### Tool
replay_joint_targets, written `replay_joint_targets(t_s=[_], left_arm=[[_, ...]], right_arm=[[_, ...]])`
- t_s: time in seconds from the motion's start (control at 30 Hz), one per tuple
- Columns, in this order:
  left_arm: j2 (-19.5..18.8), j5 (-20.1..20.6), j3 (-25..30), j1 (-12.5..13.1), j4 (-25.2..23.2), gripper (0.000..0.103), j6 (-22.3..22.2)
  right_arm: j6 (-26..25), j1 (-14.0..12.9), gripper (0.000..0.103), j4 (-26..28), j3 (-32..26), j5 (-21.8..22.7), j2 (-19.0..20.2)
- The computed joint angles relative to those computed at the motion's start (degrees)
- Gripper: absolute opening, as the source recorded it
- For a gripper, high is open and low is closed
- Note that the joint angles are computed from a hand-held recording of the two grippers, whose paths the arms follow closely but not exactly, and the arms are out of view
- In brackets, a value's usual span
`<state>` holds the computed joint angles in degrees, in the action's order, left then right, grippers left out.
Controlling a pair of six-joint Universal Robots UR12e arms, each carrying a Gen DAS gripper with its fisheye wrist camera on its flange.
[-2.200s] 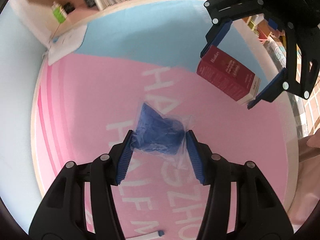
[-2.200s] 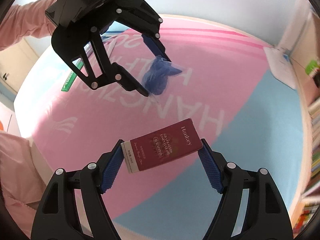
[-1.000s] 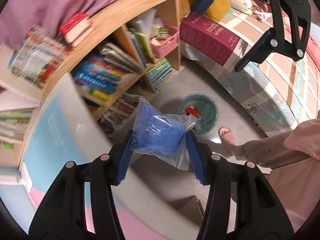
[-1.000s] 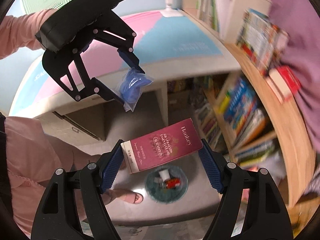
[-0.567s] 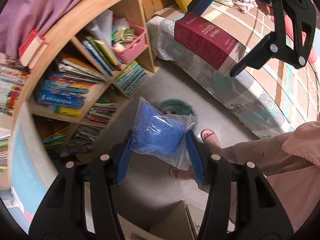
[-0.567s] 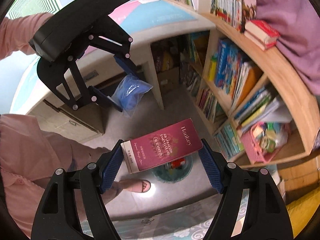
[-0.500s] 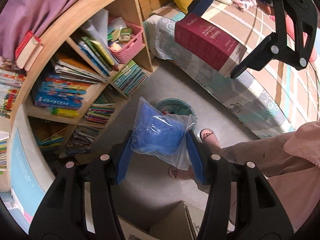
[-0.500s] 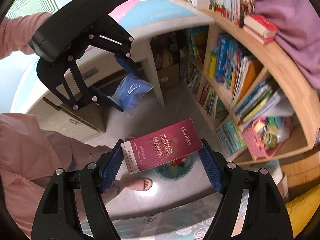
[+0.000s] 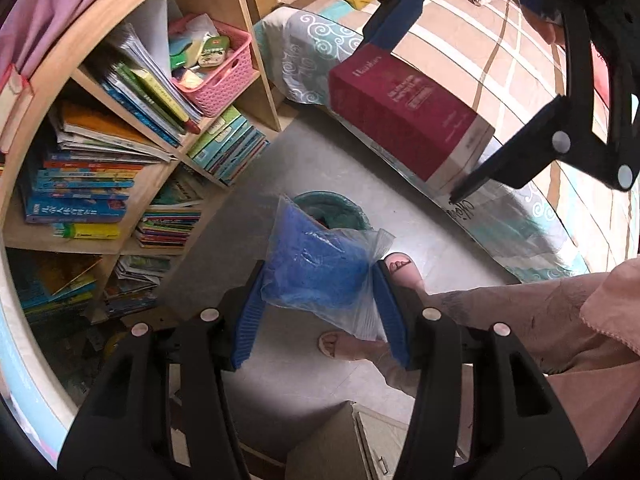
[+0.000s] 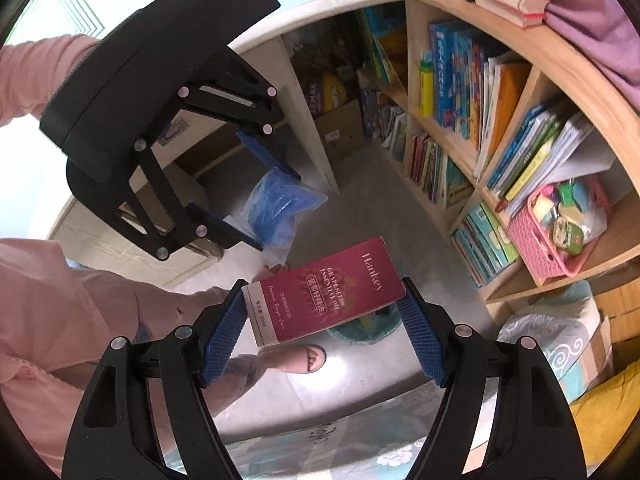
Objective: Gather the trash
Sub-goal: 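Carry the glove bag with the left tool while the right tool carries the red box to the wastebasket, then open both tools to drop the bag and box into the wastebasket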
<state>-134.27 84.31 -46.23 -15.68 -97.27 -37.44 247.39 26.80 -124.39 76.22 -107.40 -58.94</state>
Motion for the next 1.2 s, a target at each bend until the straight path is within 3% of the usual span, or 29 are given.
replay_joint_targets(t_s=[0.7, 0.87, 1.03, 1.2], left_arm=[[0.43, 2.45, -3.69, -1.39, 4.11, 0.051, -1.91], [0.61, 2.12, -4.04, -1.48, 4.16, 0.067, -2.32], [0.47, 2.12, -3.71, -1.65, 4.11, 0.068, -3.19], [0.46, 1.51, -3.45, -1.51, 4.18, 0.068, -2.96]], right_arm=[[2.19, -0.97, 0.075, -5.44, 4.49, 2.84, -0.63], [2.78, -1.11, 0.077, -5.18, 4.82, 3.71, -0.86], [5.01, -0.89, 0.089, -4.81, 5.37, 3.23, -1.40], [5.92, -0.78, 0.089, -4.53, 5.32, 2.81, -1.54]])
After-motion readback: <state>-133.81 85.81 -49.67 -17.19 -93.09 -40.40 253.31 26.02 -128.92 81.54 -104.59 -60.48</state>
